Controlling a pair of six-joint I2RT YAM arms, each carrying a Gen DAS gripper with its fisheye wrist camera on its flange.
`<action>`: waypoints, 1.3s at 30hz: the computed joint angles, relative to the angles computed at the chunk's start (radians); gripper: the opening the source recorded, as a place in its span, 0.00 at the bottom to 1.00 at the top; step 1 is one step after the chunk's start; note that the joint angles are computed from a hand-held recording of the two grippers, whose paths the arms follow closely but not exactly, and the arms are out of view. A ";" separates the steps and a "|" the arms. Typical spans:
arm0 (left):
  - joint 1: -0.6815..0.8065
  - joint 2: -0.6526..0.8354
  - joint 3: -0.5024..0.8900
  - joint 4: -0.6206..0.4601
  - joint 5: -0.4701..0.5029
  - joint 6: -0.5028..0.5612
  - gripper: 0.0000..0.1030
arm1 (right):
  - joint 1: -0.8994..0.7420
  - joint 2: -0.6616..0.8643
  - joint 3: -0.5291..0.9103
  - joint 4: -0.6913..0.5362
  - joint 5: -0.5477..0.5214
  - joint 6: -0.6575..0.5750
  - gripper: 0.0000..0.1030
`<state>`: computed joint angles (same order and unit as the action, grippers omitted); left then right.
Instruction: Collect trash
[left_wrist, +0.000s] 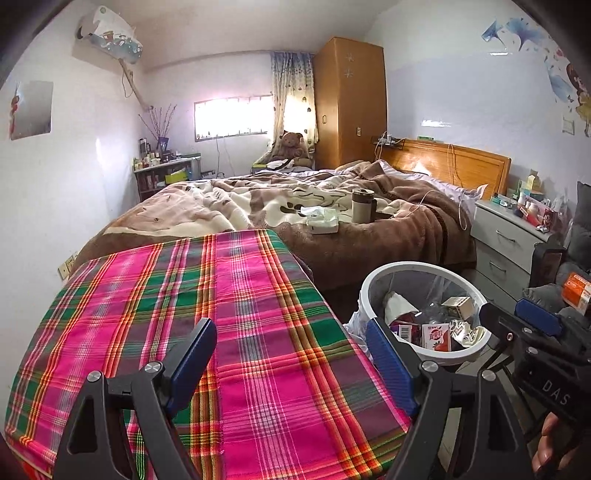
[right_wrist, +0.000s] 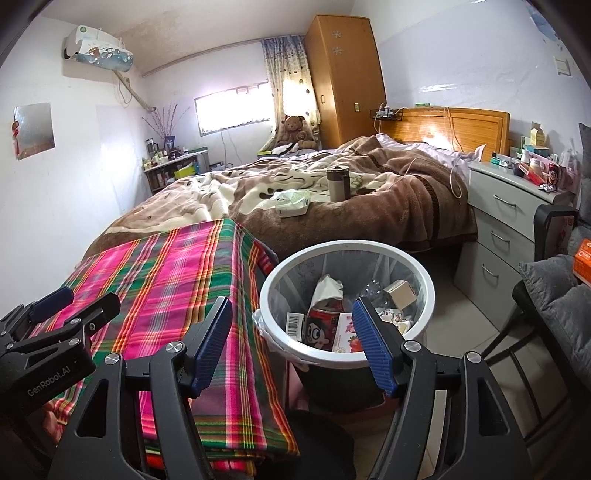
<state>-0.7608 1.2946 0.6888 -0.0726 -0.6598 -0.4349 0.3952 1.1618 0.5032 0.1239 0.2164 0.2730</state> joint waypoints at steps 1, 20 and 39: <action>0.001 -0.001 0.001 -0.002 0.001 -0.002 0.80 | 0.003 0.000 0.001 -0.001 0.002 0.001 0.67; 0.009 -0.018 -0.012 0.006 0.019 -0.007 0.80 | 0.016 -0.001 0.010 -0.017 0.012 0.006 0.67; 0.010 -0.030 -0.019 0.003 0.026 -0.011 0.80 | 0.014 -0.004 0.012 -0.021 0.001 -0.001 0.67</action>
